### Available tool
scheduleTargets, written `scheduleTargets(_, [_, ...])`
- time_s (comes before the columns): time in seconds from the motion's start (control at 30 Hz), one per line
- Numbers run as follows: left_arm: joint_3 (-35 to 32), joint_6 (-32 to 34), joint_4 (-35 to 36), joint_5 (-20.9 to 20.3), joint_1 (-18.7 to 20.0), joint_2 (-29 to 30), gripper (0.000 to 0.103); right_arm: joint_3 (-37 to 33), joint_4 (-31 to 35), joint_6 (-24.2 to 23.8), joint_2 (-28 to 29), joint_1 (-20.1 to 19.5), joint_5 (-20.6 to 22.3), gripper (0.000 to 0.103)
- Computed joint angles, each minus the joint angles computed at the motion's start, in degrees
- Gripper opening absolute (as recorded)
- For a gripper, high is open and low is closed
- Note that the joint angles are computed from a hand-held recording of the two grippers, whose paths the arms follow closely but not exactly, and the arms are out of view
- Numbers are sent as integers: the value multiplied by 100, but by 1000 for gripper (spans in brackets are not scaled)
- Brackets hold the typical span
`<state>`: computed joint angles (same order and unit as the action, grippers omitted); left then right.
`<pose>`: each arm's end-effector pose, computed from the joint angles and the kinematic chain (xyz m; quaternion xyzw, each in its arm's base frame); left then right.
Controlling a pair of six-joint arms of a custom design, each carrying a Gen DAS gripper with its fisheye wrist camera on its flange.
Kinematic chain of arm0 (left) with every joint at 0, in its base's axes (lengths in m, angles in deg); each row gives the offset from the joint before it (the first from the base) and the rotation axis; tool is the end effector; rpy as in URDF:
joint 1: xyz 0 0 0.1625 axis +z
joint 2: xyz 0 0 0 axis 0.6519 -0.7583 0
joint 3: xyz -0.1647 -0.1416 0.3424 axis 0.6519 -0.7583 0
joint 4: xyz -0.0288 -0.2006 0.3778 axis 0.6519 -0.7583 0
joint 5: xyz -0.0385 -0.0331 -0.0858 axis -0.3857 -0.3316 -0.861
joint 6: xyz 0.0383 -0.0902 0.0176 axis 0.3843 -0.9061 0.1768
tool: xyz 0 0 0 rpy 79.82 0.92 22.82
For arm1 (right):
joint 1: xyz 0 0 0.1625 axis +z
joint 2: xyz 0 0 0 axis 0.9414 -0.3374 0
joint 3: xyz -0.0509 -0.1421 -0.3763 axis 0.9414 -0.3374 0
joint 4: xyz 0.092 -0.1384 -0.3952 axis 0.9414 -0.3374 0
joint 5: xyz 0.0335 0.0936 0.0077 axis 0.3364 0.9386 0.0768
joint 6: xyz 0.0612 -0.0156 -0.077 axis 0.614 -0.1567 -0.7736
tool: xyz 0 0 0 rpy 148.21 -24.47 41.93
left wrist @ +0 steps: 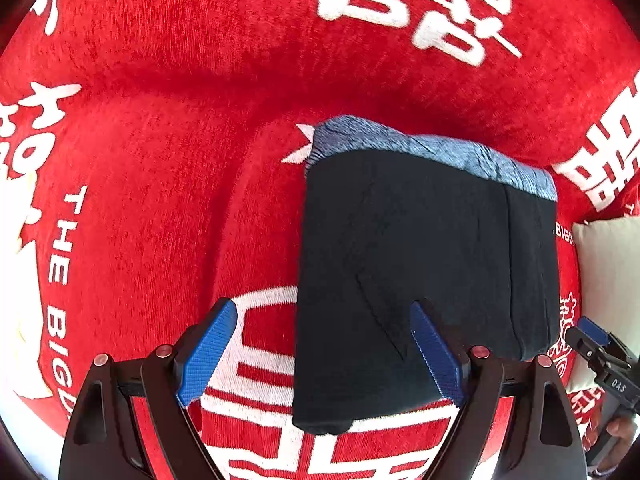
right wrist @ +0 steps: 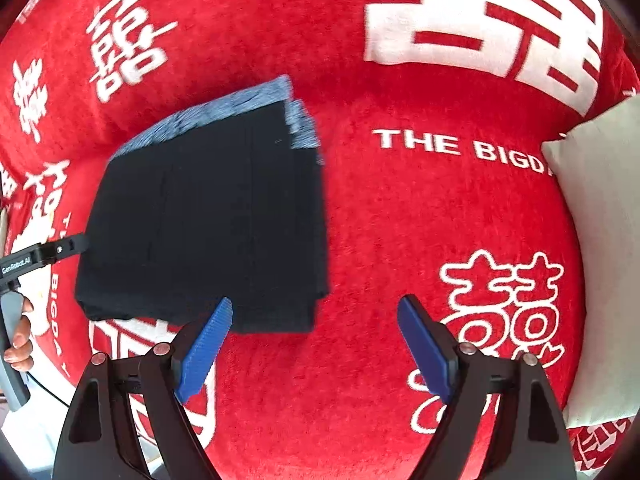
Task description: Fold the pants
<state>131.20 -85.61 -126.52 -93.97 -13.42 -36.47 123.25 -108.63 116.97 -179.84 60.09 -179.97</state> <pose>-0.2631 -0.3171 0.2529 0.0774 0.9587 -0.0023 0.2738 0.2502 -0.1856 0.2987 -0.1101 -0.9244 0.1552 0.3307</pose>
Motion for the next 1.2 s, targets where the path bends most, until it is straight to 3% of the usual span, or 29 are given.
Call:
scheduleTargets(0.1, [-4,92,-141,-55,163,45,89,165,-314,-174,-342,-295,83,87])
scheduleTargets(0.23, [21,349,-453,-236,386,103,89,530,-1082,-708,-874,-822,505,87])
scheduleTargets(0.4, [39,1034,-870,-600,763,271,89,1090,-2334,-2116,-1649,-1969,1678,87])
scheduleTargets(0.57, [66,1701,-1252,-998,1211,438,89,1324,-2768,-3382,-1822,-2985,2530,87])
scheduleTargets(0.7, [134,2011,-1575,-1411,1576,479,89,1439,-2779,-4037,-1936,-3568,3054,87])
scheduleTargets(0.77, [160,2087,-1685,-1519,1716,536,97,1515,-2886,-4262,-1973,-3793,3355,87])
scheduleTargets(0.87, [157,2214,-1765,-1736,1887,583,97,1588,-2984,-4484,-1984,-4048,3717,87])
scheduleTargets(1.03, [37,2494,-1514,-1745,1949,574,97,1560,-2876,-4740,-1870,-4149,3926,87])
scheduleTargets(1.2, [209,2434,-1974,-1904,1945,709,97,1593,-3148,-4791,-1606,-4256,4119,88])
